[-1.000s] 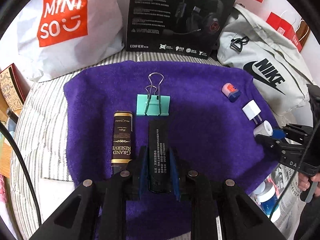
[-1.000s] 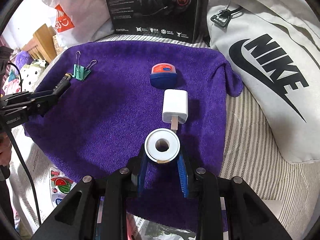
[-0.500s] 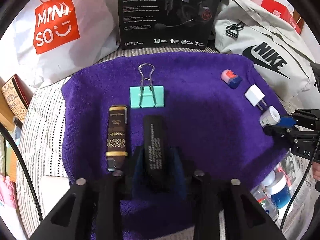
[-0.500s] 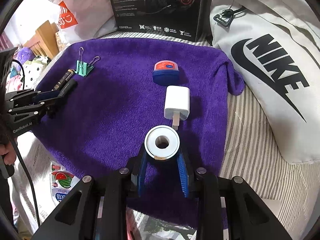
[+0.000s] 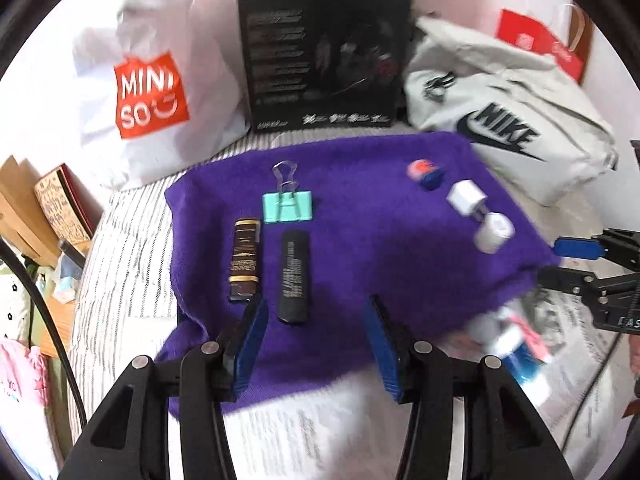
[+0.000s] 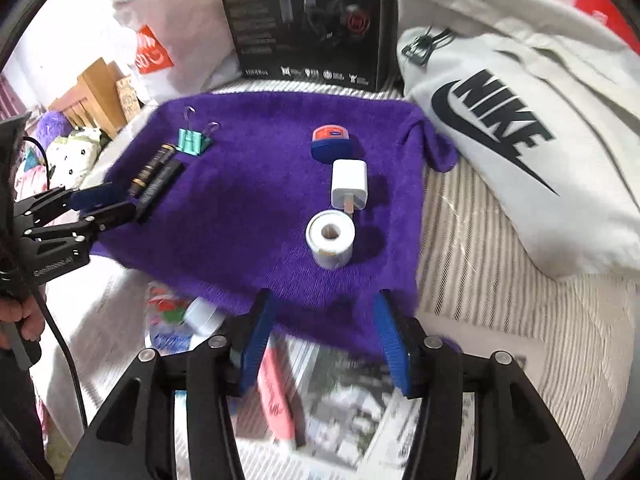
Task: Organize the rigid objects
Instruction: 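Grasp the clear watermelon-label mint bottle with the left gripper while the right grasps the pink highlighter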
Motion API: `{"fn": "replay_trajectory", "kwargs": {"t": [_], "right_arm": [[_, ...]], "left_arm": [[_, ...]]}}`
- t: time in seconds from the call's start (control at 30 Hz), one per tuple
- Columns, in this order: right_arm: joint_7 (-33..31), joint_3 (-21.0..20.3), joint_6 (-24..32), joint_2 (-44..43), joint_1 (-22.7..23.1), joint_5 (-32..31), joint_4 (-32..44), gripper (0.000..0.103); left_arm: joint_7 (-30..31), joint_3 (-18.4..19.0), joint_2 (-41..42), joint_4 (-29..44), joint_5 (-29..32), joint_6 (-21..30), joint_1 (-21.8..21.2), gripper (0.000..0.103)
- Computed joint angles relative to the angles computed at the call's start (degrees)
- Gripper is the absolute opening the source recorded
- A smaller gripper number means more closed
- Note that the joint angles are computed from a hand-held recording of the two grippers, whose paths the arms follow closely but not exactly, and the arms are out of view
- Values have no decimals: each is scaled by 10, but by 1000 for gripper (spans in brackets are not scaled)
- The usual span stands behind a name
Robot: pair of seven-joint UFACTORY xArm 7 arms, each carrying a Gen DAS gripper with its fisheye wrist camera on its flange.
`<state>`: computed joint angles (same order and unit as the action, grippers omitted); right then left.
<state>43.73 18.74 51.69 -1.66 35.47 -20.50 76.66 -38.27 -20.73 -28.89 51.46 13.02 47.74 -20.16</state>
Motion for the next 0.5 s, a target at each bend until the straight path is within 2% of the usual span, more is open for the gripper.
{"fn": "replay_trajectory", "kwargs": {"t": [0.07,0.17,0.4,0.5], "right_arm": [[12,4,-3,-27,2,0,-23,57],[24,13,-12,-69,-1,11,-63,58],[38,46,-3,-158,-5,50,-150,59],[38,56,-6,-190,-5,73,-184,59]], "left_arm": [[-4,-7,0,11,-15,13,-13,50],[-7,-3,13,11,-55,-10,-38,50],[-53,-30,62,29,-50,-8,-61,50],[-71,-28,79,33,-48,-1,-70,50]]}}
